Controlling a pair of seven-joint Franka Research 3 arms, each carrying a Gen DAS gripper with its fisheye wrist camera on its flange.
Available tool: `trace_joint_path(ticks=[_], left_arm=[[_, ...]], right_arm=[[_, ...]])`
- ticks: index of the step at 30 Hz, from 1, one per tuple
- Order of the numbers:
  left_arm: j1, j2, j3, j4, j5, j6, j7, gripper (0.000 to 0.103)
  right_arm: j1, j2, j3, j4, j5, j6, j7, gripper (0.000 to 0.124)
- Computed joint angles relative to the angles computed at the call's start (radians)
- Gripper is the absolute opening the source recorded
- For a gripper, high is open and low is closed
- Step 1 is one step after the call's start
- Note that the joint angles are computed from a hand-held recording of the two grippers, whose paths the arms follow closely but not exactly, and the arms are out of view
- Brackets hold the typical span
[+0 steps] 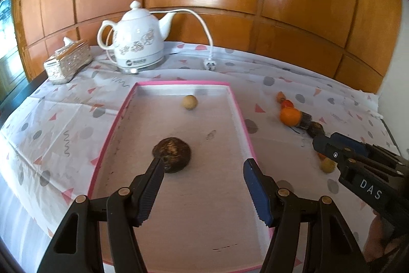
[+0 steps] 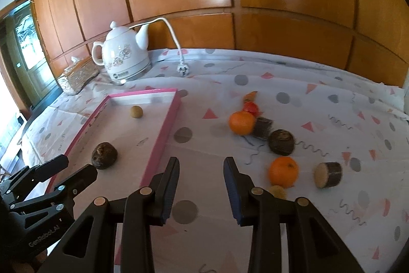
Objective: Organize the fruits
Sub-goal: 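Grasp the dark brown cylinder with the right tool while the left tool grasps a tan round fruit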
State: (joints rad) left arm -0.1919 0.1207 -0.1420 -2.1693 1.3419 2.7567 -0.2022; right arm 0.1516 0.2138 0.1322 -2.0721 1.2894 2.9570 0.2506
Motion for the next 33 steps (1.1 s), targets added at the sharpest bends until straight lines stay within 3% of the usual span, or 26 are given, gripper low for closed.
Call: trace_joint_path(ticks=[8,19,24,27,33], left_arm=[[-0.017,0.043,-0.002,0.046,-0.052,0.031,0.098,0.065],[-0.061,0.108,0.011,0.118,-0.139,0.062,0.236,0.067],[-0.077,0.149,0.015,0.156,-0.227,0.087,0.338,0.067],[-0.091,0.173,0.021,0.176,-0.277,0.108,0.401,0.067],[-0.109,0.212,0.026,0.202,-0.38,0.153,0.524,0.067]], right_arm=[[-0.029,0.0,-0.023,-0.012,0.0,0.026,0.028,0.039],[-0.106,0.041,-0.038,0.001,-0.071,0.09,0.168,0.04],[-0.143,0.058,-0.027,0.011,-0.094,0.1,0.199,0.04],[-0.161,0.072,-0.023,0.02,-0.109,0.094,0.22,0.049],[-0.184,0.099,-0.023,0.035,-0.161,0.077,0.277,0.049]])
